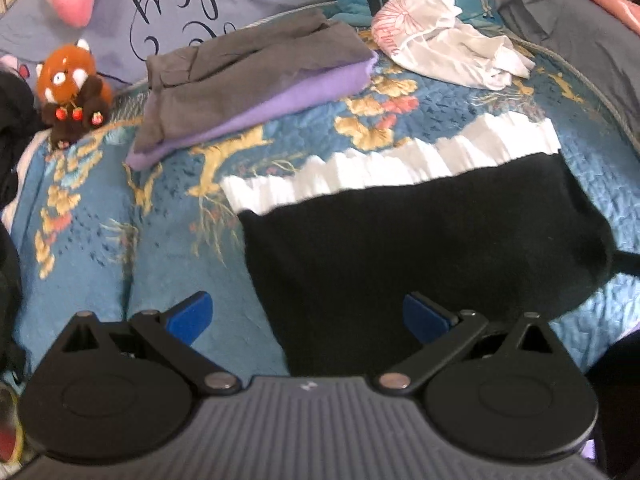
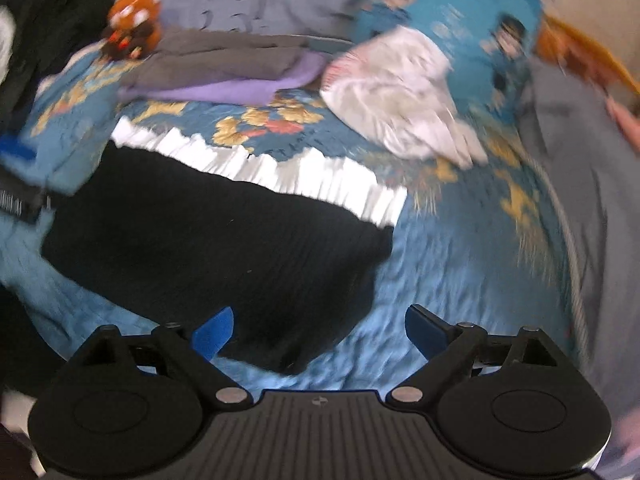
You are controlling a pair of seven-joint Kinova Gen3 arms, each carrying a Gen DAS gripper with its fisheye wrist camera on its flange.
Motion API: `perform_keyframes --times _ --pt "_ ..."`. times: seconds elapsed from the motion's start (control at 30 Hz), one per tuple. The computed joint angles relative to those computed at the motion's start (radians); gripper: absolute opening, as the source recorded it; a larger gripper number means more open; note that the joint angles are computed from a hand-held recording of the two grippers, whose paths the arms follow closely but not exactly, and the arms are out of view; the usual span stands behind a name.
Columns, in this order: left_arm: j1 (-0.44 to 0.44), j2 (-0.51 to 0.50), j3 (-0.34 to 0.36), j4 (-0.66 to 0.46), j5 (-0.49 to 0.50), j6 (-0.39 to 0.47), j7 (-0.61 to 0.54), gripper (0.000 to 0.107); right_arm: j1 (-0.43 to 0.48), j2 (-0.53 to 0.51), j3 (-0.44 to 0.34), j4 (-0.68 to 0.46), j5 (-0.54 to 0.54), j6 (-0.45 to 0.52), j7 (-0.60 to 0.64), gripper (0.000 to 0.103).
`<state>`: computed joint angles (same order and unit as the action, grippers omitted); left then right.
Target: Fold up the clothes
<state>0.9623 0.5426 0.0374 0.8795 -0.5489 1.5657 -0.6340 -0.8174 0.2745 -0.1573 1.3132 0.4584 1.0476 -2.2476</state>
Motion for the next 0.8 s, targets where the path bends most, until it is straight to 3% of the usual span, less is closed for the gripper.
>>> perform_keyframes --times 0.1,0.23,0.3,0.6,0.7,0.8 --pt "0.026 0.001 0.005 -0.017 0.0 0.008 0.014 0.103 0.011 -0.035 0.016 0.059 -0.089 -0.078 -0.114 0.094" --pt "0.055 -0.003 0.007 -0.011 -0.004 0.01 0.034 0.103 0.133 -0.075 -0.047 0.167 -0.252 -0.232 -0.277 0.094" --pt "0.061 -0.005 0.006 0.0 -0.004 0.016 0.048 0.103 0.108 -0.074 -0.01 0.194 -0.286 -0.256 -0.356 0.094" --pt "0.035 -0.041 0.017 0.071 -0.006 0.013 0.105 0.103 0.122 -0.047 0.006 0.286 -0.282 -0.387 -0.683 0.094" --pt "0.019 -0.051 0.027 0.09 0.003 0.0 0.114 0.103 0.065 -0.058 0.072 0.333 -0.233 -0.473 -0.805 0.094" --pt "-0.009 -0.096 0.039 0.164 0.029 -0.071 0.15 0.103 0.068 -0.065 0.068 0.368 -0.174 -0.545 -0.908 0.093"
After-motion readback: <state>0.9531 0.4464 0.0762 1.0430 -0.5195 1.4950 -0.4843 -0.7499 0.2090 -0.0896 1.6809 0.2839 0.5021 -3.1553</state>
